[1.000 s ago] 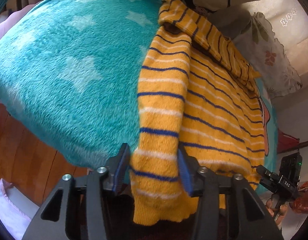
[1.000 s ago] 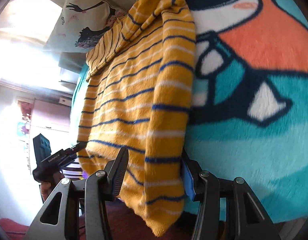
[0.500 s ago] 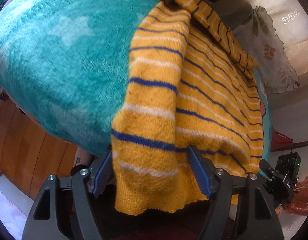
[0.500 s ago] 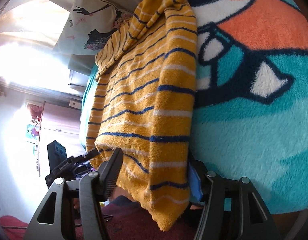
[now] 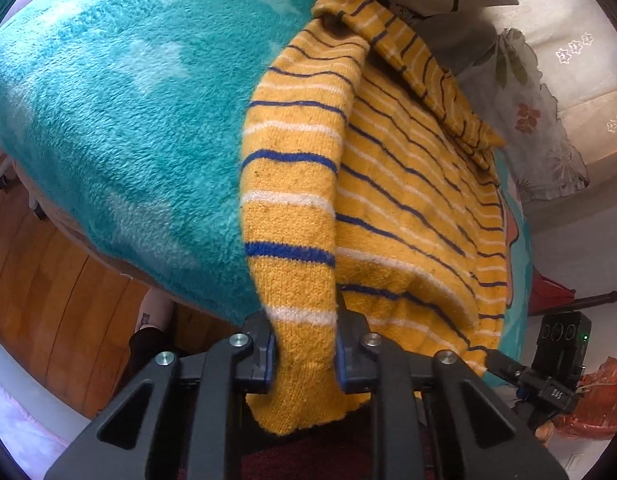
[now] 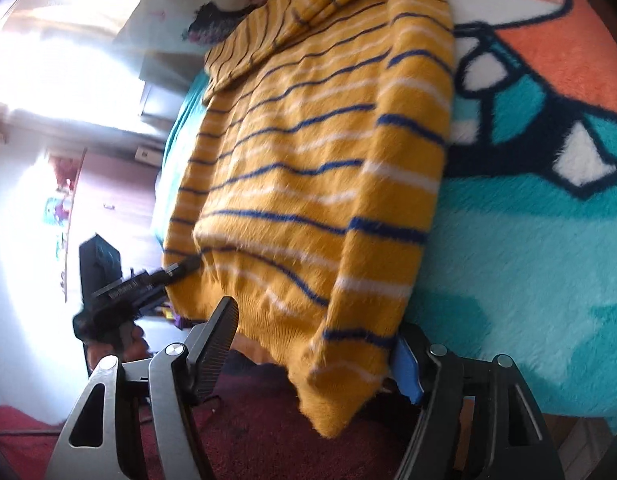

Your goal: Fold small clothes

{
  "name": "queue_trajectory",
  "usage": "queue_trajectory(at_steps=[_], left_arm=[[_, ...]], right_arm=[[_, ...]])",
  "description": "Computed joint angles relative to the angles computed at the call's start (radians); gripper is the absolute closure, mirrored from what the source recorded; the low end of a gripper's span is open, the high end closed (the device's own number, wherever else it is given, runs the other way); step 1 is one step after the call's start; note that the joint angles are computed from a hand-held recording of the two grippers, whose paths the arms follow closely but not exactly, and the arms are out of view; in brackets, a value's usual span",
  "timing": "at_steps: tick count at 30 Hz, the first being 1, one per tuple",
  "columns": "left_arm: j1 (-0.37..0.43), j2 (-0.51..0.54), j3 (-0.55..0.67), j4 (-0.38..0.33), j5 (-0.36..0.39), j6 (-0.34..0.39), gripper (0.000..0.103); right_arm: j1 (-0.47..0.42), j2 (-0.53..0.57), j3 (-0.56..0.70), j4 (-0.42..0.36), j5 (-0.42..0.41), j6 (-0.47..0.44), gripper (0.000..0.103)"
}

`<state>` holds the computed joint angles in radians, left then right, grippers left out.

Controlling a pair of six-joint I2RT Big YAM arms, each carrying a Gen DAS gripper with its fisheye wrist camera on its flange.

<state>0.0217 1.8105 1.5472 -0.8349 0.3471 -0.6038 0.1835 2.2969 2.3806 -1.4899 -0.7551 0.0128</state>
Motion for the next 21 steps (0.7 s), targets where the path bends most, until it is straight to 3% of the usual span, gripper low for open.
queue_trajectory(at_steps=[5, 8, 10, 11, 13, 17, 21], left_arm=[[-0.004, 0.015, 0.009, -0.012, 0.022, -0.005, 0.07], [-0.004, 0.018, 0.012, -0.017, 0.022, -0.013, 0.07], [-0.004, 0.023, 0.022, -0.029, 0.016, -0.017, 0.085], [-0.004, 0.026, 0.03, -0.041, 0.014, -0.02, 0.09], [-0.001, 0.02, 0.027, -0.038, 0.014, -0.041, 0.091], [0.001, 0.007, 0.026, -0.044, 0.007, -0.071, 0.092], [0.002, -0.011, 0.038, -0.05, -0.002, -0.083, 0.093]], right_arm=[[0.009, -0.004, -0.006, 0.013, 0.02, -0.012, 0.028], [0.004, -0.011, -0.022, 0.025, 0.0, -0.002, 0.029], [-0.002, -0.012, -0.026, 0.025, -0.011, -0.001, 0.031], [-0.003, -0.011, -0.025, 0.024, -0.011, -0.001, 0.034], [-0.005, -0.005, -0.013, 0.009, 0.0, -0.003, 0.043], [-0.011, 0.017, 0.027, -0.037, 0.046, -0.021, 0.079], [-0.016, 0.015, 0.042, -0.045, 0.046, -0.046, 0.085]])
